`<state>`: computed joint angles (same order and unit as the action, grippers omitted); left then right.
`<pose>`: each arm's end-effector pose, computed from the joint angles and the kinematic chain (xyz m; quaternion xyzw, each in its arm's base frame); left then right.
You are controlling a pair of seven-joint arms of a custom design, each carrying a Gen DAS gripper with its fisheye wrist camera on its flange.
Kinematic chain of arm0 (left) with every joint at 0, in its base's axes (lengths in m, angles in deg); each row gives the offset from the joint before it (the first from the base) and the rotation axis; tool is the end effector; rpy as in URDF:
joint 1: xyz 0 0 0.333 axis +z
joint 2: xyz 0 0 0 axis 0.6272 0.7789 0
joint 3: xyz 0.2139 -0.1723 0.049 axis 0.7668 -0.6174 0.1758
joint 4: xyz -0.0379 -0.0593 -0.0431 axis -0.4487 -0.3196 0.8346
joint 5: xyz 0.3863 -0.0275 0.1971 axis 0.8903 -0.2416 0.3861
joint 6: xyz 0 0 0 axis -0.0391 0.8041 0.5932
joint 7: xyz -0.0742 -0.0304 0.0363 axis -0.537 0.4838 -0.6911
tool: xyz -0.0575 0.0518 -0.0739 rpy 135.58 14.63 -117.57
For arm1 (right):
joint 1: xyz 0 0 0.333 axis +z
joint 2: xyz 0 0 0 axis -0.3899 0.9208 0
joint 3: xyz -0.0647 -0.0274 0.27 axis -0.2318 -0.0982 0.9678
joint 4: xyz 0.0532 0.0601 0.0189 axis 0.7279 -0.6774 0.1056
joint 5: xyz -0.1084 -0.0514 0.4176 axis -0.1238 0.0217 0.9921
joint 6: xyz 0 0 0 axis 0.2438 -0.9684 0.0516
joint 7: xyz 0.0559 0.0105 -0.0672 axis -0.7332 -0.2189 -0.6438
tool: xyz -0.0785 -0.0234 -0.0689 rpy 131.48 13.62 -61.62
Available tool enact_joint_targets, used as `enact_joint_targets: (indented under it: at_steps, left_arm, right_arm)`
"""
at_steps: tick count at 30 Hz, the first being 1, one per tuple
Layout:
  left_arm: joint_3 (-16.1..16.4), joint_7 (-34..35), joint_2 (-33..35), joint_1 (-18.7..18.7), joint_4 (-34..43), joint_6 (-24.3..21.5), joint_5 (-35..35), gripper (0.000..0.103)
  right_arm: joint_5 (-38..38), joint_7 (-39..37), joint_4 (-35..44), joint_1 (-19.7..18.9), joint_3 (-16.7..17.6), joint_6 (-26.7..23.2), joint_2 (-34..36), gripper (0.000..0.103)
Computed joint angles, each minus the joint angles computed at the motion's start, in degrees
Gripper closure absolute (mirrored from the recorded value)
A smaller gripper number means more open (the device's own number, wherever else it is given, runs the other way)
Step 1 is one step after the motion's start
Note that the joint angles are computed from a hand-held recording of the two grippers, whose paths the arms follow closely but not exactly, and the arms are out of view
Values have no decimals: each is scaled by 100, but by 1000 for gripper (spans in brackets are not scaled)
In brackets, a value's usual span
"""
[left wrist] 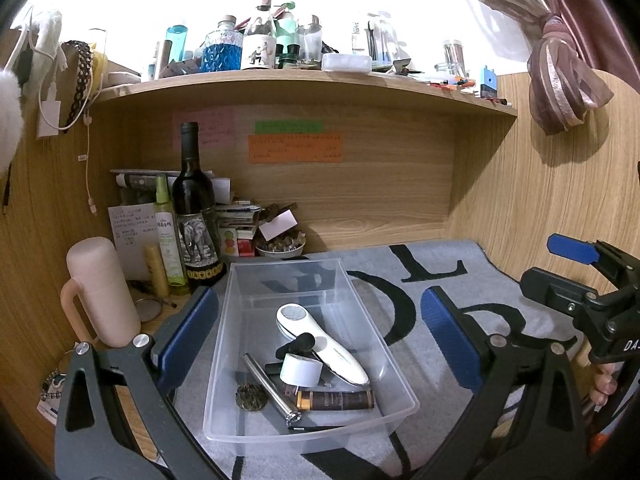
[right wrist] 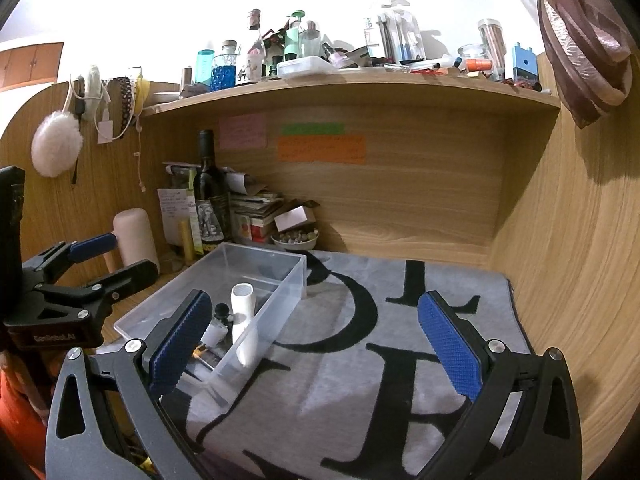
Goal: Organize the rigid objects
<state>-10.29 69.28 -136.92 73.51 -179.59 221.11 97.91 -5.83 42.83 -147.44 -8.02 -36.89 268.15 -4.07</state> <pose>0.3911 -0.2820 0.3918 -0.5637 0.5812 -0.4256 0.4040 0.4358 0.1046 0.3982 -0.6995 0.4272 -0.3122 0.4803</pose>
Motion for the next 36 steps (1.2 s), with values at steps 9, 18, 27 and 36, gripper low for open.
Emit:
enact_joint_targets:
  at_steps: [9,18,27,36]
  left_arm:
    - [-24,-17,-17,29,0,32,-22,0]
    - [-27,-13,-19,35,-12,58,-41,0]
    - [-24,12,7,51,-7,72,-54,0]
    - [-46,28,-2,81,-3,93,-89,0]
  right_arm:
    - [17,4,15,4,28,19,42,0]
    - [64,46,4,-28,105,23,38,0]
    - [377,-181,-71,29,187,-10,-10,0]
    - [354,-190,-64,108,93,-17,-10,0]
